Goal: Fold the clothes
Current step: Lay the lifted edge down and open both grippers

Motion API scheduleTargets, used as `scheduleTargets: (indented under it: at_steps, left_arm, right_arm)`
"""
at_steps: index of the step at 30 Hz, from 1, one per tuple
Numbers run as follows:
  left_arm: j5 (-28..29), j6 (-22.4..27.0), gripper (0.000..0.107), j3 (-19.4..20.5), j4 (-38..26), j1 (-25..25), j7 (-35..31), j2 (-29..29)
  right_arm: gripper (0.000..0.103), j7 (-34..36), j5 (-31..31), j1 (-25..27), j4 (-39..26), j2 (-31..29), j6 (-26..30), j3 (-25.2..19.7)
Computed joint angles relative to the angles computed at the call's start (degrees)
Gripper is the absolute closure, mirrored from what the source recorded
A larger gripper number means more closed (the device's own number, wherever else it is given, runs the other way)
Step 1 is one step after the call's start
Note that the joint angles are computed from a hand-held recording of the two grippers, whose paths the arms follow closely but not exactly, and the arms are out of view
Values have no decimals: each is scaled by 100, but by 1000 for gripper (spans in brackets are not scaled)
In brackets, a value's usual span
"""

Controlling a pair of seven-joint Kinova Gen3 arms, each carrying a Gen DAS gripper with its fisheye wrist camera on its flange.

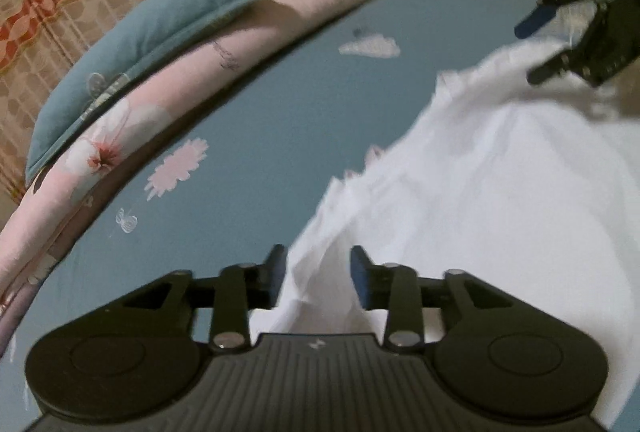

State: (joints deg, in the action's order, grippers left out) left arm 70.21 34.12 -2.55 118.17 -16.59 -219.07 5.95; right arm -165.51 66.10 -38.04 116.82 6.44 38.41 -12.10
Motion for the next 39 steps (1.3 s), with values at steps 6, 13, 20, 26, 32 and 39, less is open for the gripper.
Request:
scheduleTargets:
  at_steps: [6,13,20,26,32,39]
  left_arm:
    - [535,472,53,-258,106,-254,-250,-275]
    - [-168,1477,41,-637,248,-607,26,-280]
    - [-940,1489,41,-427,311,-591,666,44]
    - [-828,1248,39,-280,400,-603,767,97]
    - [-640,1106,36,-291,565,-597,687,33]
    - [-772,1093,34,-344,551,-570,1201,-73]
  right_arm:
    - [25,-883,131,233,463,-815,-146,-197]
    - [22,-69,-561,27,1016,-1404,-130,-242]
    - [22,1080,-1125,-792,1097,-1133,-273,512]
    - [21,-169,161,485,1095,-794,-41,-695]
    - [21,-1567,758,278,881,-333,966,-335]
    - [45,-2672,414,412,1352,-853,614,-300]
